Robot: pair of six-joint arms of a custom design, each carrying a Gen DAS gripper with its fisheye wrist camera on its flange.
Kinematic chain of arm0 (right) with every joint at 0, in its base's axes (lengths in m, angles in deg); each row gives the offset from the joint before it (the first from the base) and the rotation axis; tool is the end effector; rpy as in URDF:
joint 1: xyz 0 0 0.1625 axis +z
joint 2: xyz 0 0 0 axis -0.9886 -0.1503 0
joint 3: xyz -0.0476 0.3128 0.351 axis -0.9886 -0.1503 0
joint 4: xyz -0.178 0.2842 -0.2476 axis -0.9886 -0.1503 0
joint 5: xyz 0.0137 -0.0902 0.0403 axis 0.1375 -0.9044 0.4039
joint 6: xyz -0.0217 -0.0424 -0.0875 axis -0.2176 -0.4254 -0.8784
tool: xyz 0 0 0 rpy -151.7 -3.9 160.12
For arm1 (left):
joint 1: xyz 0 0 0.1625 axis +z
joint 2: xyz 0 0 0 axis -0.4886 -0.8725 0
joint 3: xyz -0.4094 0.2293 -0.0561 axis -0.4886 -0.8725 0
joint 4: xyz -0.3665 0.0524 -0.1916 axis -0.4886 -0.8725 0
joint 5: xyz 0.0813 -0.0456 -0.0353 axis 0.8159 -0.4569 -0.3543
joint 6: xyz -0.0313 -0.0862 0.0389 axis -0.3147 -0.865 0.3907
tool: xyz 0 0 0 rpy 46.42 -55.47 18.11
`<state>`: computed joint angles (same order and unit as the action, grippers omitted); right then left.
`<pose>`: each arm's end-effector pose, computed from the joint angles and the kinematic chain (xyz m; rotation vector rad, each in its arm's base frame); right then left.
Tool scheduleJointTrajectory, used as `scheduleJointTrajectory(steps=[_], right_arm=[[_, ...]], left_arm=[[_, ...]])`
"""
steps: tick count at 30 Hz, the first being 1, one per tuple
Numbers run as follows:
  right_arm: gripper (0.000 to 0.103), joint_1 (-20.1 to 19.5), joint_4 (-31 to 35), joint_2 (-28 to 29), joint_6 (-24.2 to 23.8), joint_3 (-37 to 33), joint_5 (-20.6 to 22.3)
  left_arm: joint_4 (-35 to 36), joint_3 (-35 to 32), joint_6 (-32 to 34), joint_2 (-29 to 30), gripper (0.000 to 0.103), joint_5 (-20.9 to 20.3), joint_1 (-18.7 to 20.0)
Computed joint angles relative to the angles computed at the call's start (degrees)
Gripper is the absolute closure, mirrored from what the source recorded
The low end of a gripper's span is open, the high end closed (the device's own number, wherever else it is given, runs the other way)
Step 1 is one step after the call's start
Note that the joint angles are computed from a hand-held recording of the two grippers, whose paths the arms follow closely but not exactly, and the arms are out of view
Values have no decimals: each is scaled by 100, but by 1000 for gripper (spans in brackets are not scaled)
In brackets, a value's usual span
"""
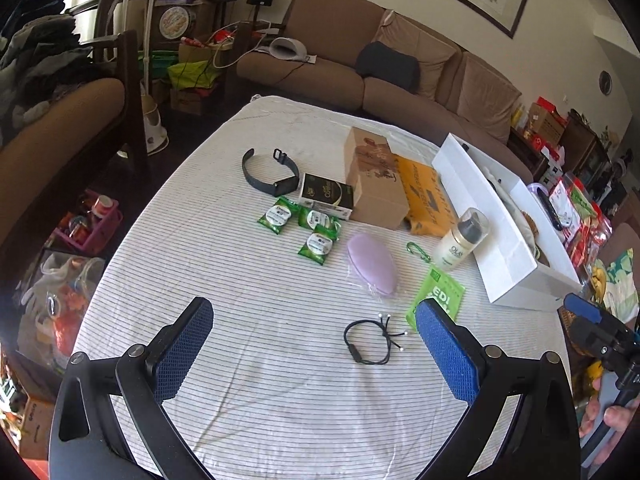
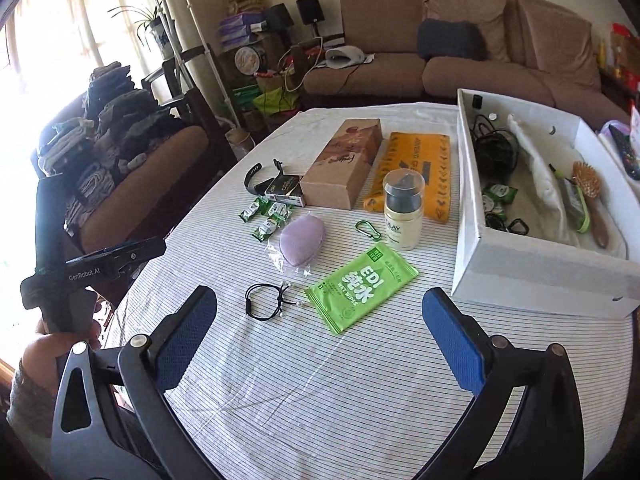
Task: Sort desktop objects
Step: 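Move the right gripper to the brown cardboard box with calligraphy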
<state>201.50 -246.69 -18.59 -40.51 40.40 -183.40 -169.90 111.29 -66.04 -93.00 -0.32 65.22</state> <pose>0.3417 -0.3896 0.2001 1.0209 -2.6000 0.5729 -0.1863 -0.4116 0.2887 -0.2139 2.2241 -1.1848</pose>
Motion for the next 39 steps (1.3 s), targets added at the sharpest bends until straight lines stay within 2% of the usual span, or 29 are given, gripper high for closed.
scheduleJointTrajectory(steps=[4, 10, 15, 21, 25, 28, 31, 33, 37, 39], right_arm=[[0, 31, -32, 369, -123, -163, -79], [0, -19, -398, 831, -223, -267, 154], [0, -33, -508, 1200, -344, -467, 238], [0, -107, -459, 1510, -348, -772, 415], [0, -161, -430, 1612, -424, -930, 577], [0, -213, -377, 1688, -442, -1089, 675], [0, -279, -298, 1772, -369, -1308, 806], [0, -303, -216, 1900, -291, -1558, 817], [0, -242, -103, 2455, 48, -2337, 231], [0, -226, -64, 2764, 122, -2730, 44]], left_arm=[[-791, 51, 655, 48, 0, 19, 376], [-2191, 35, 1620, 340, 0, -107, 939], [-3267, -35, 2389, 679, 0, -240, 1224], [-3590, -335, 3042, 903, 0, -316, 1555], [-3537, -660, 3678, 1012, 0, -369, 1759], [-4028, -773, 4364, 1078, 0, -662, 1842], [-3851, -939, 4481, 1171, 0, -500, 1847], [-3780, -965, 4263, 1179, 0, -403, 1850], [-4455, -770, 3981, 1255, 0, -342, 1774], [-4520, -757, 3925, 1323, 0, -381, 1772]])
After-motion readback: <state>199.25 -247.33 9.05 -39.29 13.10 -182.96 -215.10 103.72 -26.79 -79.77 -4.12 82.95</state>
